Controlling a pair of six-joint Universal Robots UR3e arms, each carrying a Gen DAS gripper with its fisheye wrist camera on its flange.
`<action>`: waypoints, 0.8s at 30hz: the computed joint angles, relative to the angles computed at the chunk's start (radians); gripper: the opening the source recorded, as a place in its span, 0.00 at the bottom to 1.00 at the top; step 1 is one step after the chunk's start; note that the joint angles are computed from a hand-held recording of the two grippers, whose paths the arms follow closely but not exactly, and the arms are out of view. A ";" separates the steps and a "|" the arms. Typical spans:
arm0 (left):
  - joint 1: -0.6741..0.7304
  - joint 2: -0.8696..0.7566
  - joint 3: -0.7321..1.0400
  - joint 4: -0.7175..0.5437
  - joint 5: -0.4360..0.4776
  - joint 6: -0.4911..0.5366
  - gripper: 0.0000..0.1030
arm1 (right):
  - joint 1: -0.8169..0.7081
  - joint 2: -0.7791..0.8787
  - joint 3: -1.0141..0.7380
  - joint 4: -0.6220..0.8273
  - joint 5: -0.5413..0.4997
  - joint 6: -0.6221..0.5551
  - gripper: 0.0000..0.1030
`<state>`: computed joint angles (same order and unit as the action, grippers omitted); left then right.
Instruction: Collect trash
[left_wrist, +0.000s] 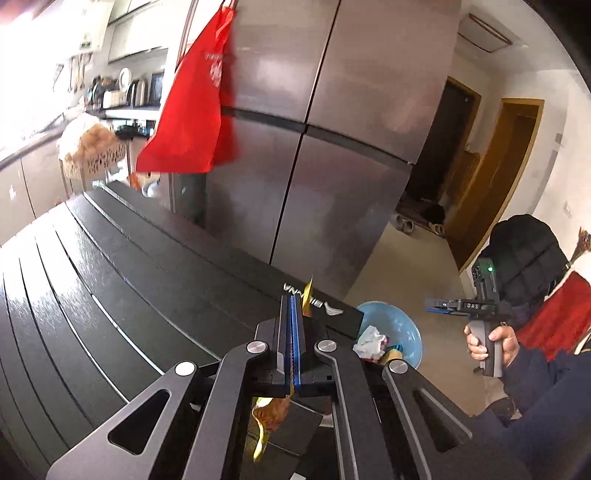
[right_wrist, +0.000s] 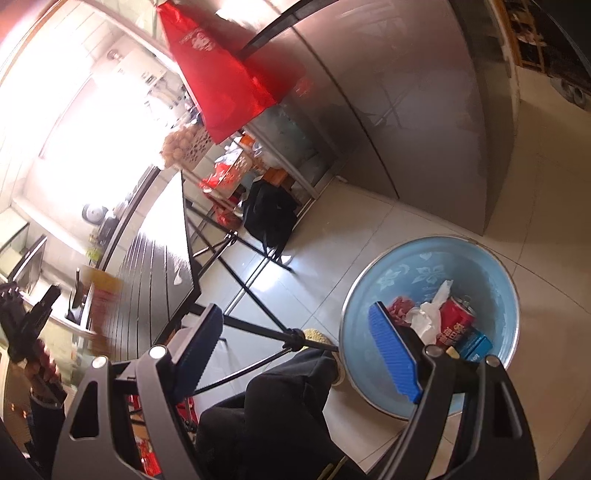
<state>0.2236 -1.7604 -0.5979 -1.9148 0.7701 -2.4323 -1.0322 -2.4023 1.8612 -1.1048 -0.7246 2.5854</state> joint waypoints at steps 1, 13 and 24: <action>-0.012 -0.013 -0.007 0.026 0.024 -0.020 0.01 | 0.039 0.008 0.013 -0.058 -0.004 0.041 0.79; -0.176 -0.031 -0.108 0.095 0.281 -0.028 0.13 | 0.497 0.212 0.010 -0.562 -0.022 0.393 0.82; -0.408 -0.124 -0.129 0.244 0.625 0.045 0.72 | 0.386 0.122 0.022 -0.404 -0.001 0.314 0.82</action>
